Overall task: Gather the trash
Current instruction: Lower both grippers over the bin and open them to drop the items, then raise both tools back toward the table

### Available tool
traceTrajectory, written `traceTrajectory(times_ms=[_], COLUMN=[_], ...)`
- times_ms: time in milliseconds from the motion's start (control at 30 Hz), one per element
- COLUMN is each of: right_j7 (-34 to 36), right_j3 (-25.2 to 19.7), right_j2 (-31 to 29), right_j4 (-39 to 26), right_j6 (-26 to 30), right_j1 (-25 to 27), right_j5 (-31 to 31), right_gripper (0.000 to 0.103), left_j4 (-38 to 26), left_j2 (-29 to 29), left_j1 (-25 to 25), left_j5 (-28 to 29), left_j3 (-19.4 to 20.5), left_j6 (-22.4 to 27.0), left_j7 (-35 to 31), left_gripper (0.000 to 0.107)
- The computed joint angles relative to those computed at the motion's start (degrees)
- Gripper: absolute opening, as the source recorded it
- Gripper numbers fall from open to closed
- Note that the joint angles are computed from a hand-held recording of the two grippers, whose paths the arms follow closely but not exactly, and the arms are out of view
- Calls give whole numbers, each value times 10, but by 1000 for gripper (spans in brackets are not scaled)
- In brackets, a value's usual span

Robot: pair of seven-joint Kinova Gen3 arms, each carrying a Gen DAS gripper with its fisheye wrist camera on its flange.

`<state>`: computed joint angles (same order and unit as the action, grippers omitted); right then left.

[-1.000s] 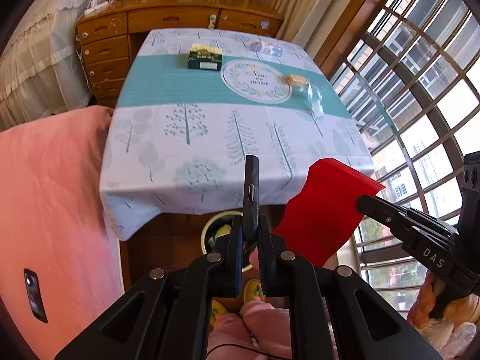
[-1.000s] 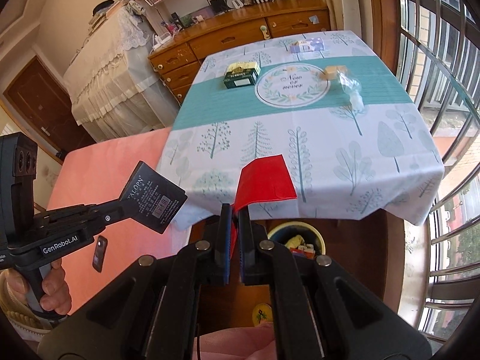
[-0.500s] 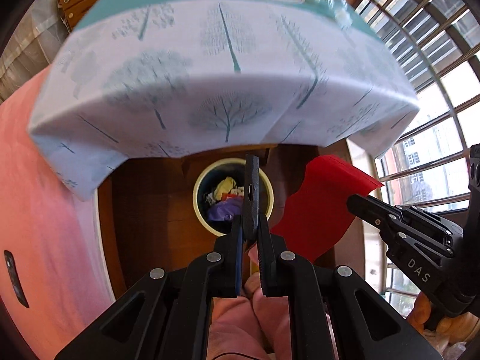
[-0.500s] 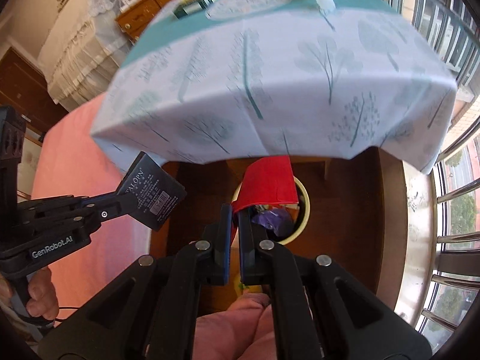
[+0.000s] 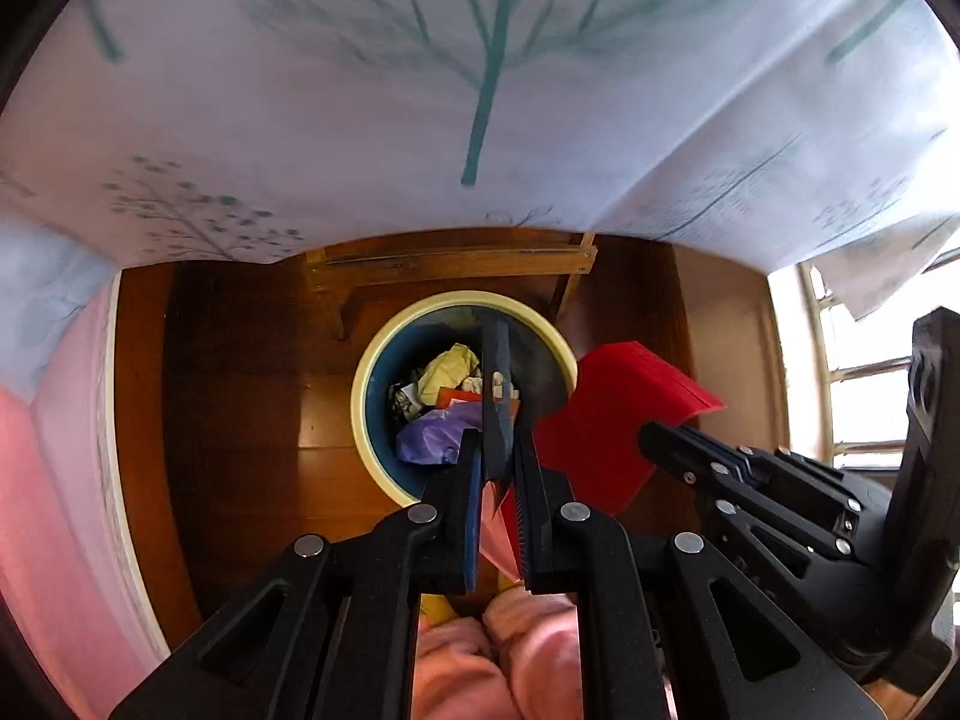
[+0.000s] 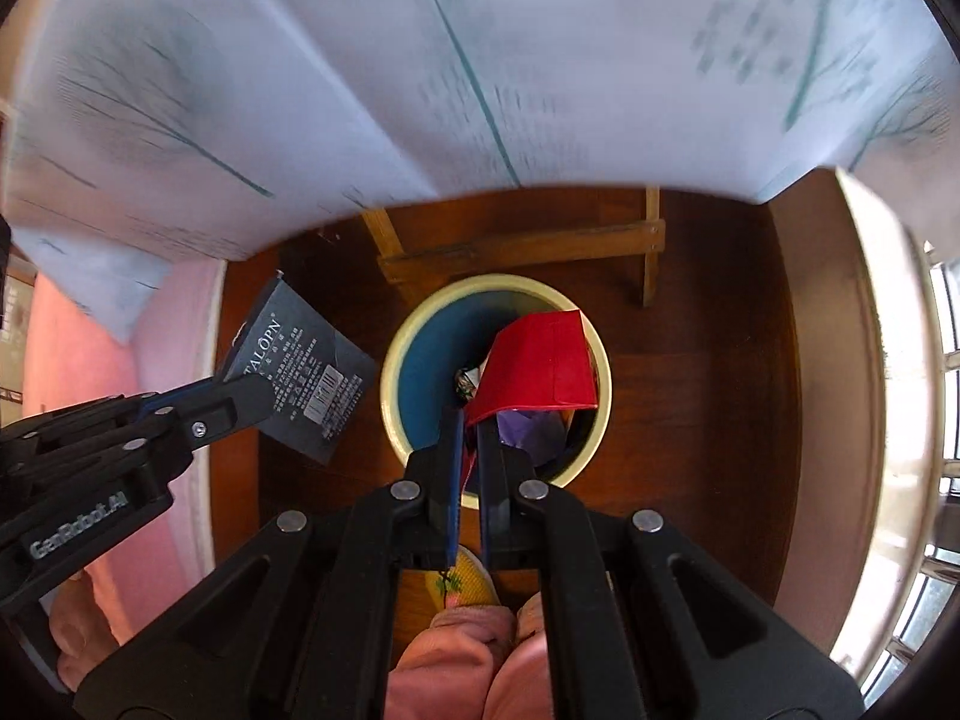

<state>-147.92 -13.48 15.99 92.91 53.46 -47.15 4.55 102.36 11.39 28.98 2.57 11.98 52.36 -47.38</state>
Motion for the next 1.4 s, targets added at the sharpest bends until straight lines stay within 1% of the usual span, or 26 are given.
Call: traceTrajectory(times_ms=[100,167,200,267,333,400,433,533,567,667,700,733,767,800,967,1033,1200,1400], right_j7=[18,31,32,33,40,44,46,50,52,59,60,62,62,60,50,43,27,10], right_j3=[0,0,1,5,7,10,11,13,14,15,15,15,16,17,22,23,23,25], right_j2=[24,42,48,65,79,89,92,96,97,98,99,93,95,94,90,86,80,70], right_j4=[18,22,24,20,13,5,2,-6,-10,-23,-30,-34,-39,-45,-75,-90,-152,-254], right_j6=[-39,-60,-66,-67,-65,-57,-56,-54,-52,-41,-35,-27,-23,-16,17,39,121,228], right_j1=[9,15,15,15,17,14,14,10,10,10,9,9,8,6,-5,-10,-24,-45], right_j5=[-8,-21,-27,-35,-45,-48,-50,-52,-53,-54,-54,-55,-54,-52,-41,-36,-25,-5], right_gripper=[2,2,2,3,3,3,4,5,5,6,7,15,25,27,27,27,27,27], left_j4=[9,15,18,32,44,52,53,48,46,44,45,47,48,48,37,31,2,-74], left_j2=[29,46,50,54,56,53,52,49,43,27,22,16,12,9,-16,-26,-62,-104], left_j1=[2,0,2,6,1,-5,-6,-6,-7,-15,-17,-19,-21,-22,-30,-34,-51,-66], left_j5=[-7,-4,-7,-13,-10,-9,-12,-24,-27,-28,-29,-29,-30,-32,-37,-40,-37,-39], left_j3=[1,-2,-5,-12,-16,-19,-21,-25,-25,-25,-25,-25,-26,-26,-23,-21,-18,-8], left_j6=[-17,-26,-30,-47,-58,-62,-60,-43,-33,-15,-13,-9,-8,-5,31,47,99,186], left_j7=[-18,-29,-28,-19,-18,-19,-19,-11,-8,-8,-5,-2,2,6,23,28,25,14], left_gripper=[9,17,19,26,35,36,38,55,57,57,57,57,57,57,57,57,57,57])
